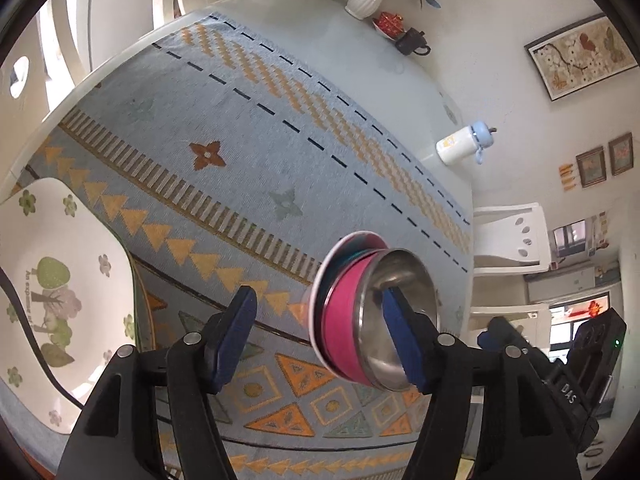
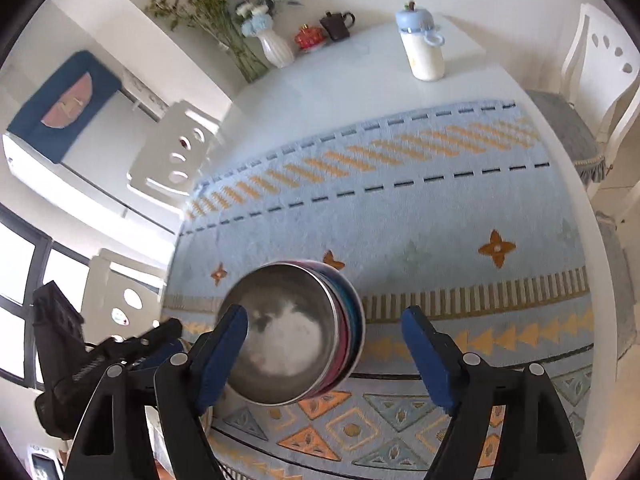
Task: Organize plates and bowls
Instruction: 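Close both grippers on the rim of the whole nested bowl stack, then lift the nested bowl stack with both grippers and carry it over the plates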
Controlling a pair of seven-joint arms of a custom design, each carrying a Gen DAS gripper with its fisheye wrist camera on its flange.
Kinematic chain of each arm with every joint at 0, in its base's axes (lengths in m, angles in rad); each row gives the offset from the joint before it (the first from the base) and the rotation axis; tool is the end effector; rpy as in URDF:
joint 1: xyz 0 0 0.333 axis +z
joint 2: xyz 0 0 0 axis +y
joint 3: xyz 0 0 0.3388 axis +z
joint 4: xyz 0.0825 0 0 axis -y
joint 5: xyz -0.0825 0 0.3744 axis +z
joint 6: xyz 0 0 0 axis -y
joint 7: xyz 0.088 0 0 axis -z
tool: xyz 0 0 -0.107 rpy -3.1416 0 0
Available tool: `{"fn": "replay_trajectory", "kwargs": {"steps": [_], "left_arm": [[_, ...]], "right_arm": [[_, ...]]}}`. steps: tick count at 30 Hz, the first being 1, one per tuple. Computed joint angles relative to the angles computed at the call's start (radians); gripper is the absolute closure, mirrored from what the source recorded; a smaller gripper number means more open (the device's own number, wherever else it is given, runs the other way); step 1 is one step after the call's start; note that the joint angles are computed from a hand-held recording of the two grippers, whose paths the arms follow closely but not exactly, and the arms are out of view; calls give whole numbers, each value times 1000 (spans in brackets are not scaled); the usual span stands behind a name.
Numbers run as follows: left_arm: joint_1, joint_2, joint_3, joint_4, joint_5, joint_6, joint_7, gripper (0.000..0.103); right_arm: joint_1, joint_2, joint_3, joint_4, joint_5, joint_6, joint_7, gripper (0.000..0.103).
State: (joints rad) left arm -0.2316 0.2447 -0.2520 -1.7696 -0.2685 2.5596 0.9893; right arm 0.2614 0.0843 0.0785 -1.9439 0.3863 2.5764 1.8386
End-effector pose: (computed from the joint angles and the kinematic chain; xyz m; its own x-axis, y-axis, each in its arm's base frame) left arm 0.5977 -0.2917 0.5137 0.1925 -0.8354 0.5149 -0.9030 -0.3562 -0.2403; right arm 0.5809 0.1971 0.5259 -0.0887 -0.8863 -0.4545 -0.8941 0.2720 -0.3558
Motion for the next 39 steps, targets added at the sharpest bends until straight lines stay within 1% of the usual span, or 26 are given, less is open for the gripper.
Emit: {"fn": "replay_trajectory", "kwargs": {"steps": [2, 4, 7, 10, 15, 20, 23, 27, 33, 34, 35, 36, 38, 39], "left_arm": [[0, 14, -1, 14, 0, -14, 5, 40], [5, 28, -10, 23, -22, -17, 20, 40], [-2, 52, -13, 46, -20, -32, 30, 40], [-9, 91, -16, 84, -11, -62, 40, 40], [-16, 131, -21, 114, -12, -69, 45, 40], [-16, 161, -26, 128, -22, -58, 53, 40], [-21, 170, -21, 131, -13, -50, 44, 40], [-14, 174, -31, 123, -29, -19, 50, 40], [3, 201, -53, 141, -70, -26, 94, 42], [5, 203, -55, 140, -78, -23, 102, 43], [8, 206, -61, 139, -89, -18, 113, 47], [10, 210, -63, 142, -97, -20, 118, 49], [13, 217, -68, 143, -114, -22, 129, 61], [14, 220, -71, 143, -122, -23, 134, 61]], "right_arm": [[-8, 36, 4, 30, 46, -56, -19, 25], [-11, 68, 5, 54, 49, -110, -15, 25], [-8, 104, 6, 67, 22, -141, -9, 25], [-12, 132, 12, 78, 24, -149, -17, 25], [-23, 163, 22, 90, 56, -146, -45, 25], [-35, 196, 35, 117, 97, -145, -82, 26], [-37, 207, 40, 125, 109, -143, -101, 30], [-39, 221, 44, 140, 123, -153, -122, 31], [-54, 243, 54, 153, 173, -171, -157, 31], [-58, 249, 57, 154, 190, -171, -167, 31], [-61, 250, 59, 152, 201, -169, -173, 38], [-64, 252, 61, 150, 214, -168, -180, 42], [-84, 256, 77, 142, 289, -160, -226, 48], [-89, 256, 82, 137, 317, -153, -243, 50]]}}
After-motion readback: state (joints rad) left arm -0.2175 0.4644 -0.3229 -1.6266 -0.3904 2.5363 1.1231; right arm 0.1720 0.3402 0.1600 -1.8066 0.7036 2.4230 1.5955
